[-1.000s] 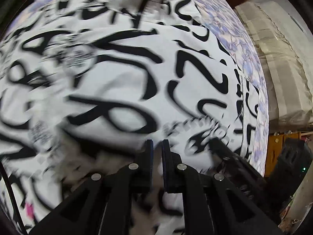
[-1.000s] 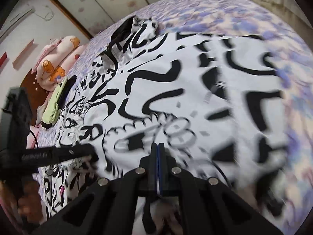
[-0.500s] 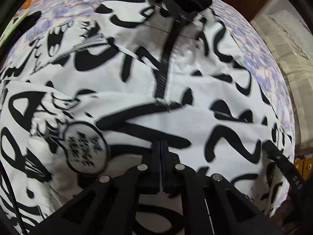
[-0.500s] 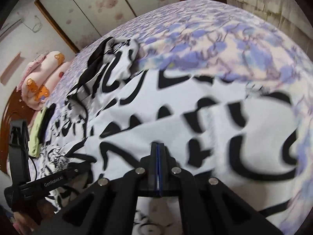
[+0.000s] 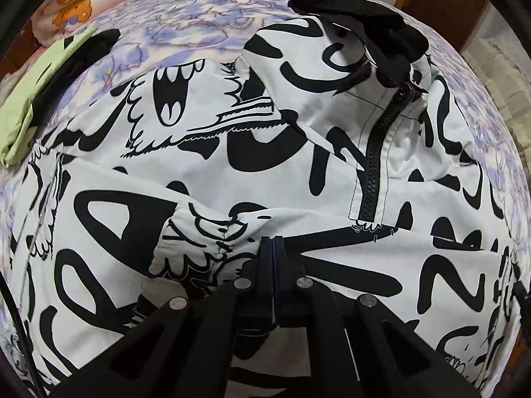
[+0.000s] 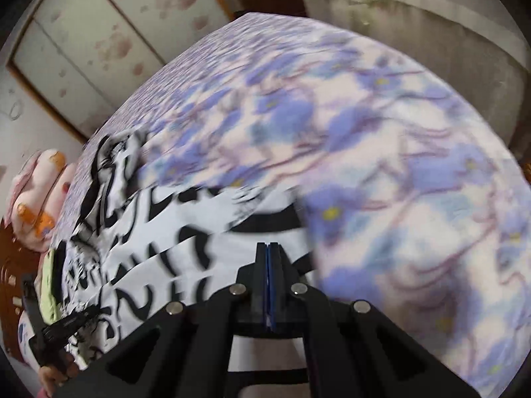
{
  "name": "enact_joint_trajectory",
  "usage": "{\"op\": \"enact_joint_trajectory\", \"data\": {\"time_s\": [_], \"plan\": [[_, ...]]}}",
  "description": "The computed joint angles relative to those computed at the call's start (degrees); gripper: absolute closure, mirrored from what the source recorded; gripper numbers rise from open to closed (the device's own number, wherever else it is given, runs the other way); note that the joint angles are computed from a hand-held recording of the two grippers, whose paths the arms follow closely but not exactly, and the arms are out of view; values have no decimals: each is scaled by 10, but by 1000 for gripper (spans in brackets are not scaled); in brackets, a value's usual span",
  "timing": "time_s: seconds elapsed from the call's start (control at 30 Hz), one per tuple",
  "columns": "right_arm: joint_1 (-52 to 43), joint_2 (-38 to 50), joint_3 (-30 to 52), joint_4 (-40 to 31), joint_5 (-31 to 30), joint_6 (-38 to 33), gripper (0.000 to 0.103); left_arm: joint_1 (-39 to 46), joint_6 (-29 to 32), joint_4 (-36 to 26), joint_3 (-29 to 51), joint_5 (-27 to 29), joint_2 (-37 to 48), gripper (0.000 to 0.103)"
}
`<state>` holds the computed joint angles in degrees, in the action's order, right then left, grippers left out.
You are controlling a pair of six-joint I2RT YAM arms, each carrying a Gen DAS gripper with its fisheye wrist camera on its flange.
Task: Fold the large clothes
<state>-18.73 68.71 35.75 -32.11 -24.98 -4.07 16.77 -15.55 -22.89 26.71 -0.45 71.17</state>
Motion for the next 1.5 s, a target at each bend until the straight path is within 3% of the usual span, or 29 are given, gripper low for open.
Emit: {"op": "enact_joint_trajectory", "data": {"time_s": [0.07,0.17,0.27,0.6,0.7,0.8,0.93,1.07,1.23,1.37,1.5], "plan": [[-11,9,0,12,13,6,103,37,34,-13,-6,16,-16,102],[6,40,7,29,44,16,103,18,23,-6,-2,7,-3,102],[41,42,-11,66,87,23,103,28,12,5,-3,34,6,102],[29,91,-17,94,68,24,103,209,104,0,18,224,89,102],[33,90,-13,83,69,29,103,264,161,-56,68,277,146,102],[44,119,46,14,83,16,103,283,209,-160,152,271,203,102],[50,166,148,-108,97,-19,102,292,272,-298,254,236,217,101],[71,233,280,-255,89,-56,98,285,344,-386,371,186,219,89],[120,315,468,-377,21,-21,63,272,399,-474,561,149,314,82],[148,404,589,-398,-69,74,57,251,388,-521,740,141,420,76],[181,464,646,-332,-109,191,57,262,325,-548,938,228,558,72]]}}
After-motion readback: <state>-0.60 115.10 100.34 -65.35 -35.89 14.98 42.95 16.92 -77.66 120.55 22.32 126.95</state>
